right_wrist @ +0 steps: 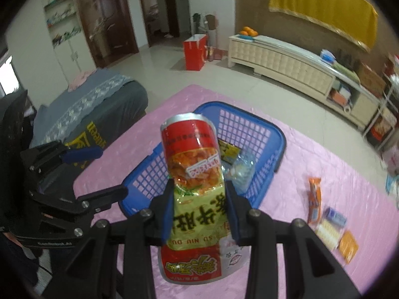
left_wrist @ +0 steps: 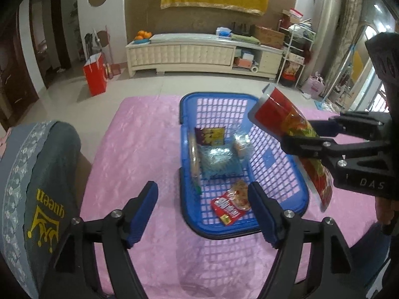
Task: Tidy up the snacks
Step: 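Lower the red-and-yellow bag into the basket and open the right tool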
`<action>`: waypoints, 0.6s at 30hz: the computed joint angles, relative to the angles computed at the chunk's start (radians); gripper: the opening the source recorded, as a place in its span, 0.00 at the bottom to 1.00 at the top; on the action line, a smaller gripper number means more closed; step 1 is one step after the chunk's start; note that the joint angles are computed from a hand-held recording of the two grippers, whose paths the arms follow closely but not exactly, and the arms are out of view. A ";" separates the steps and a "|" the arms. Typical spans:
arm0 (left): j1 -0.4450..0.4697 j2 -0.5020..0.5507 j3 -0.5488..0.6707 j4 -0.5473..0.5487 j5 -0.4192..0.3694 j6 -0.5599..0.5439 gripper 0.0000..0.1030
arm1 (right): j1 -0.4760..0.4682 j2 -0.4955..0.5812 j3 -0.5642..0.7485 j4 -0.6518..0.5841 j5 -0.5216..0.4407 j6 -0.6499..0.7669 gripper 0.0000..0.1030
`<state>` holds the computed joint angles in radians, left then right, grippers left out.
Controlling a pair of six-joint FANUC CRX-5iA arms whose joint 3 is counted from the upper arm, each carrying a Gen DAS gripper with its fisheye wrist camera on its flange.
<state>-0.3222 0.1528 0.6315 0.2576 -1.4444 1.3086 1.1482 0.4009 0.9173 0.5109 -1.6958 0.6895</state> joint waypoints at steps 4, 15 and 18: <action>0.014 0.009 -0.012 -0.005 -0.008 0.005 0.72 | -0.029 0.047 0.036 -0.032 -0.010 0.103 0.40; 0.019 0.013 -0.036 -0.045 -0.022 0.024 0.72 | -0.040 0.072 -0.008 -0.057 0.017 0.311 0.41; 0.019 0.008 -0.050 -0.042 -0.023 0.024 0.72 | -0.037 0.064 -0.025 -0.073 0.026 0.354 0.42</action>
